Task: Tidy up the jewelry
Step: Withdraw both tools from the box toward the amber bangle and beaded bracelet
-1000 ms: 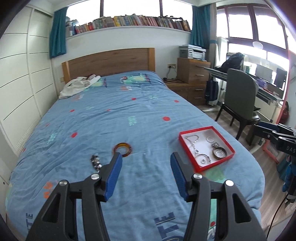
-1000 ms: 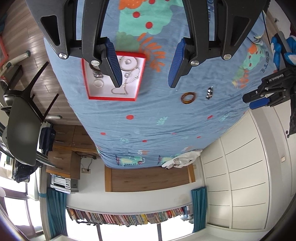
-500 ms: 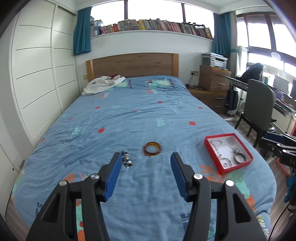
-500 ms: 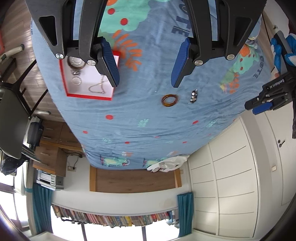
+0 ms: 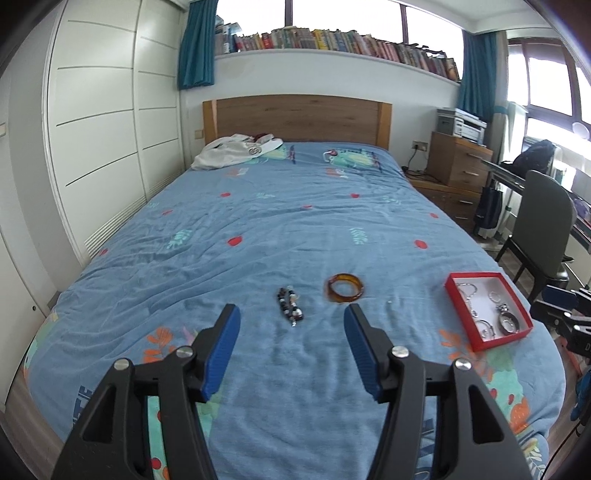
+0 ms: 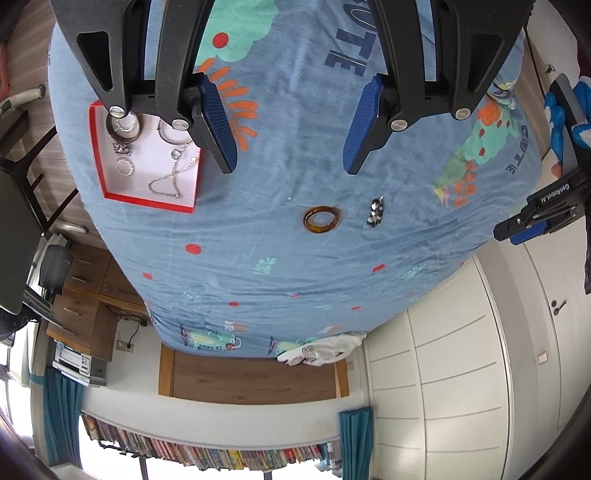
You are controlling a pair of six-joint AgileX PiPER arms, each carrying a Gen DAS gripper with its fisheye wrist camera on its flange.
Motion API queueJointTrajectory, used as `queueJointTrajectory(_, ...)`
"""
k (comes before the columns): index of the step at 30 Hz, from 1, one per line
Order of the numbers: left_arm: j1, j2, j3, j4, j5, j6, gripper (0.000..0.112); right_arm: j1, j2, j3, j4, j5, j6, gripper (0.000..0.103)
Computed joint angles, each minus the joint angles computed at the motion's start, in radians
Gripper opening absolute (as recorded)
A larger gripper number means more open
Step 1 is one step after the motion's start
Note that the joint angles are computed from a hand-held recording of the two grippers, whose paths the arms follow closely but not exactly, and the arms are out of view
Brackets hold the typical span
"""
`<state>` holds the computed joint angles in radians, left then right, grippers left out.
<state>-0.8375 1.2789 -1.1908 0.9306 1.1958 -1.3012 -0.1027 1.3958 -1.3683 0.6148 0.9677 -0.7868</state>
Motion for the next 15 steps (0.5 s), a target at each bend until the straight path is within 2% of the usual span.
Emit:
queueJointTrajectory(8,0.162,-0.018,0.074,-0.052,-0.099,0.042,0.06,0.101,0.074,-0.014,-0.069,-0.056,0.068,0.063)
queueJointTrajectory(15,0.312,0.036,0.106,-0.116,-0.221,0.115,0.064,0.183,0.183,-0.056,-0.101,-0.092,0.106,0.064)
